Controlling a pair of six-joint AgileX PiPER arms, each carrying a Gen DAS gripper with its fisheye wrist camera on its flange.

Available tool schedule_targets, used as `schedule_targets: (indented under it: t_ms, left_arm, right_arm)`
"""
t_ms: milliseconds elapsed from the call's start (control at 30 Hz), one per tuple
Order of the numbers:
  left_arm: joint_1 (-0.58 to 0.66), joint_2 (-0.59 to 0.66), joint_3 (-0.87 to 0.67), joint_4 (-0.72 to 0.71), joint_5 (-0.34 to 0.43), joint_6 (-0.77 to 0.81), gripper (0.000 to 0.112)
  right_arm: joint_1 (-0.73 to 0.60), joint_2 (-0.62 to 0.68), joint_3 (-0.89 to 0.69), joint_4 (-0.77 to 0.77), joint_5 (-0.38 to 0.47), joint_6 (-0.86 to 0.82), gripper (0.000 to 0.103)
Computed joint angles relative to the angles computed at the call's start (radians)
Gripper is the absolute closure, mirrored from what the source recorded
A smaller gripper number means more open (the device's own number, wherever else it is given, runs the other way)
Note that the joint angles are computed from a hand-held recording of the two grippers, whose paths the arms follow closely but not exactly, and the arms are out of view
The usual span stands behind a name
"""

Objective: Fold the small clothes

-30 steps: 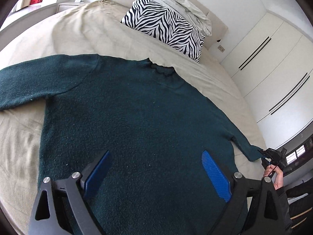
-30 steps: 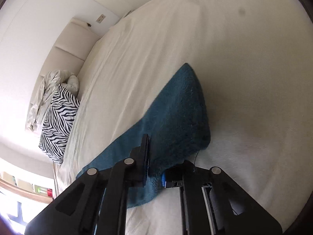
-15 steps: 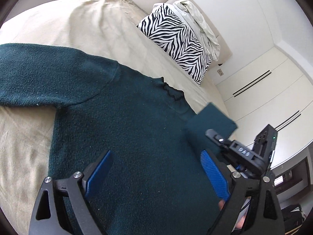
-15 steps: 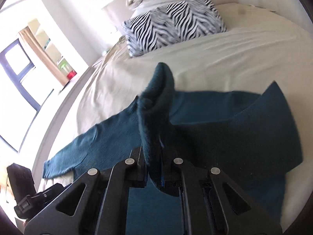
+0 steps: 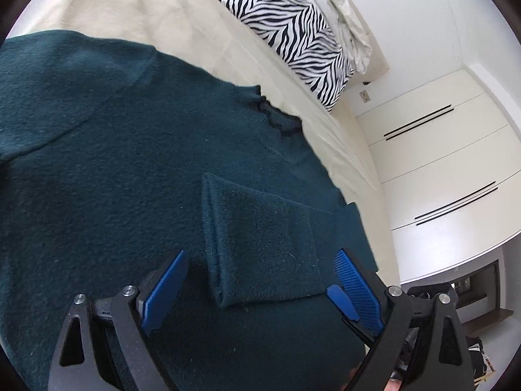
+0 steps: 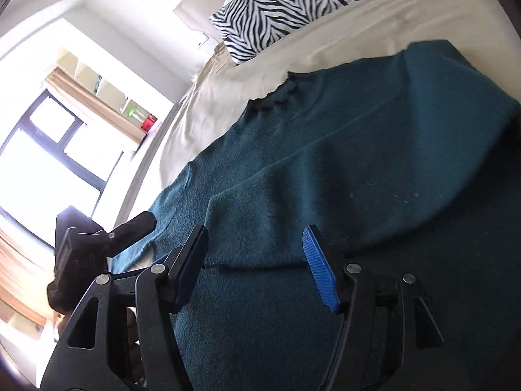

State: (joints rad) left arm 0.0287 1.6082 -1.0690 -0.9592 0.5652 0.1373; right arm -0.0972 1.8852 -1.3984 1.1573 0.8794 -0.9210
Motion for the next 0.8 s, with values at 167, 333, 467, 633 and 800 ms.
schedule_targets:
  t_ms: [167,333,467,633,800]
  left_arm:
    - [-0.094,0.103,-0.171,0.381,0.016,-0.332,0.055]
    - [-0.085,0.121,-0.228,0.429,0.048,-0.34,0.103]
    - [-0.086,0.078,-0.229,0.476,-0.032,-0.348,0.103]
    - [-0.085,0.09,-0.266,0.61,-0.063,-0.421,0.103]
    - [-0.048,0.155,-0.247,0.602,-0.107,-0.407,0.103]
  right_arm:
    - [-0.165,0.048,0.018,0.089,0.126,0.007,0.044]
    - [-0.27,0.142,-0.048,0.167,0.234,0.037,0.044]
    - [-0.3,0.221,-0.159,0.177,0.278,0.127,0.044]
    - [-0.286,0.334,-0.384,0.159,0.283,0.314,0.044]
    - [-0.32,0.412,-0.519,0.191,0.212,0.391,0.046]
